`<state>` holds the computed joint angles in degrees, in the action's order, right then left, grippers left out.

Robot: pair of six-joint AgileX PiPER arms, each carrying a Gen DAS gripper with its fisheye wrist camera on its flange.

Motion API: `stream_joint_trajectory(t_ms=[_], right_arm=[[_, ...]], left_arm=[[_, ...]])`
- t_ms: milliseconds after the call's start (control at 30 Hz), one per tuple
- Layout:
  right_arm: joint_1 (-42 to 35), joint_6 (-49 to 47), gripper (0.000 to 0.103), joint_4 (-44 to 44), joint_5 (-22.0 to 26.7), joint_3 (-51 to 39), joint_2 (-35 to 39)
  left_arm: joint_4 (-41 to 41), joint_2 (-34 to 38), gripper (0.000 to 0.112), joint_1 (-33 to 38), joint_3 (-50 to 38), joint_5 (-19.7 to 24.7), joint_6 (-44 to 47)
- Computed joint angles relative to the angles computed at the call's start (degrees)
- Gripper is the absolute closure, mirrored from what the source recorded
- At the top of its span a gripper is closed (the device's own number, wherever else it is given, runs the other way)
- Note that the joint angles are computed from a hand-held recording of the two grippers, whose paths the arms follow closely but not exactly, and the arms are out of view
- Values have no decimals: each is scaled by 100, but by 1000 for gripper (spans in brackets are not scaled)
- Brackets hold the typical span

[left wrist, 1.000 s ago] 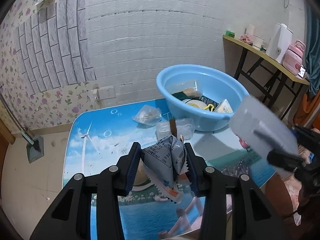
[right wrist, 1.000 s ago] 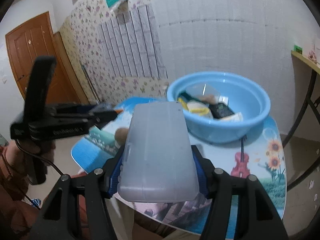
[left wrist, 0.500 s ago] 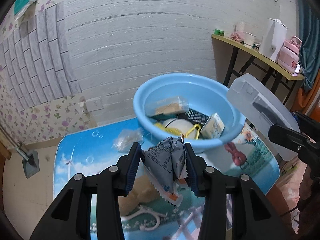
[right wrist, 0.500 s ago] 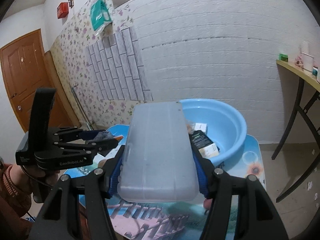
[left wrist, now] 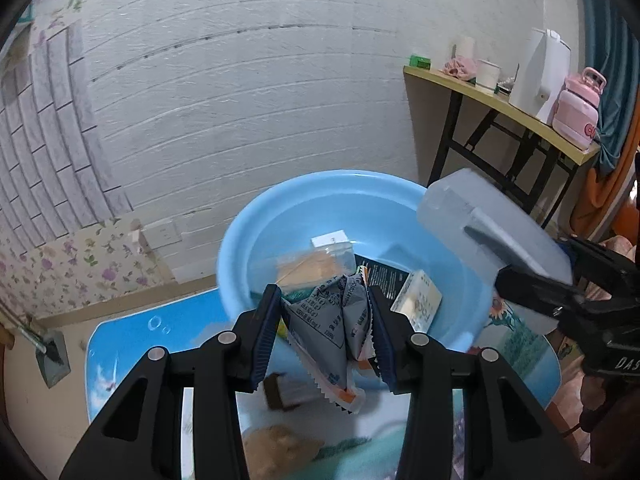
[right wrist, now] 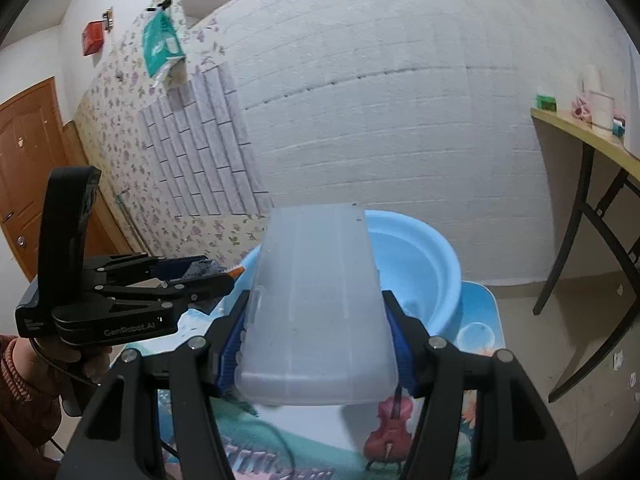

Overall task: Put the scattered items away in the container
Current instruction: 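Carry the snack packet and white case over the basin with both grippers, then open both grippers to drop the packet and case into the basin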

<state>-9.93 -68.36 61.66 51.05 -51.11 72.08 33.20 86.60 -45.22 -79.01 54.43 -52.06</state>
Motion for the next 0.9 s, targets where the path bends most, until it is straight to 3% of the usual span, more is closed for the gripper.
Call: stream_joint_trajectory(t_ms=[400, 533, 900], right_arm=[[516, 182, 43, -244, -761, -305, 851], [648, 314, 43, -339, -899, -348, 1051], [841, 656, 41, -582, -1001, -293, 1026]], left_arm=[[-668, 897, 68, 428, -654, -209, 986], [-525, 946, 66, 361, -638, -245, 984], [-246, 712, 30, 255, -403, -210, 528]])
